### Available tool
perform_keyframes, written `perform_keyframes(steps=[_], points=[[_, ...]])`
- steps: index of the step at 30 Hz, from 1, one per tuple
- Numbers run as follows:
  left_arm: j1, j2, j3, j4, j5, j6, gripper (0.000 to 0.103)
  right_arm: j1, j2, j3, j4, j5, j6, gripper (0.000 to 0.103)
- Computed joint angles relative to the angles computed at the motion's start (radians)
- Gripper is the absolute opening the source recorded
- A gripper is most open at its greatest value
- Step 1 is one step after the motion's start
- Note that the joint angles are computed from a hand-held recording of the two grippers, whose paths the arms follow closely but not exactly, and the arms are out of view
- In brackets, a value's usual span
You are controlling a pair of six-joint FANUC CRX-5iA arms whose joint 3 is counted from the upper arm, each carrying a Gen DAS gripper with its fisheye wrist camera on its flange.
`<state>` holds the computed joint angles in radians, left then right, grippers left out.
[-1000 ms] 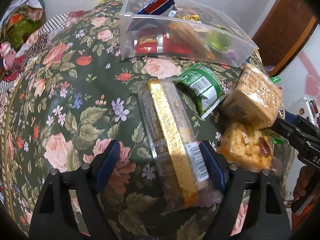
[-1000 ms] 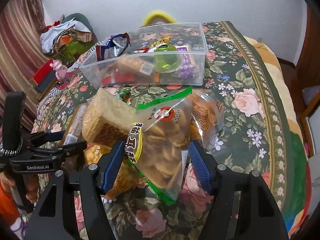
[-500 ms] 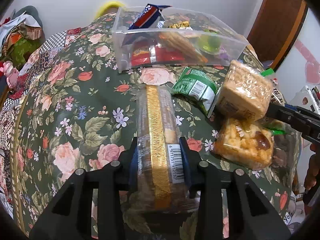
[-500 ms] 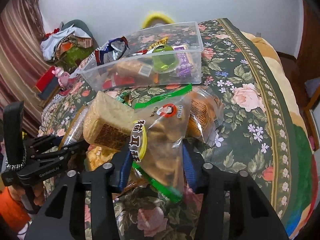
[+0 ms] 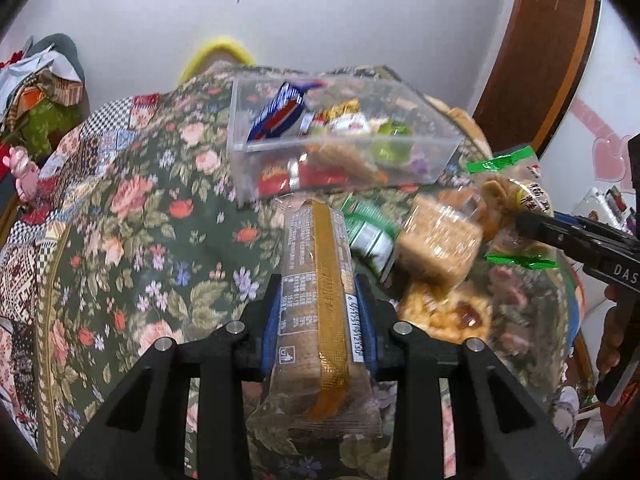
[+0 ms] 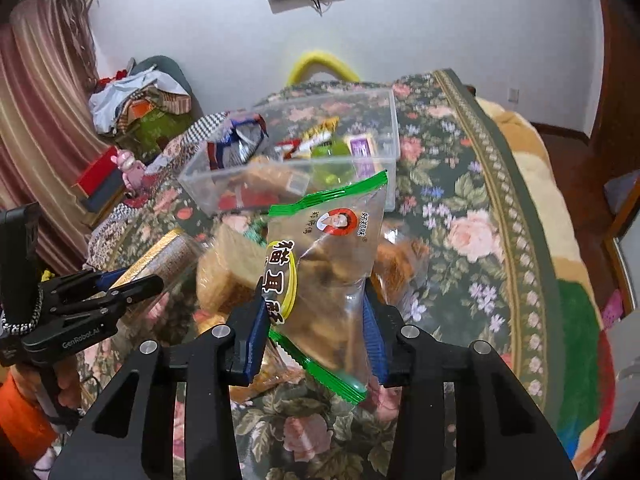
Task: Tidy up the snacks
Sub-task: 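Lower the wafer bar into the box with the left gripper while the right lowers its bag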
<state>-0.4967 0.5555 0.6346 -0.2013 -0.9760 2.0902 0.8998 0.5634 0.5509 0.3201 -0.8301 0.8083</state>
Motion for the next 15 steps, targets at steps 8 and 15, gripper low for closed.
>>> perform_keyframes(steps=[8, 15], points=[[0.004, 0.021, 0.084, -0.008, 0.024, -0.024, 0.034, -0.005, -0.003, 0.009, 0.055, 0.038, -0.014, 0.038], [0.021, 0.098, 0.217, 0.019, 0.012, -0.059, 0.034, -0.018, 0.033, 0.071, 0.091, 0.047, -0.011, 0.038]])
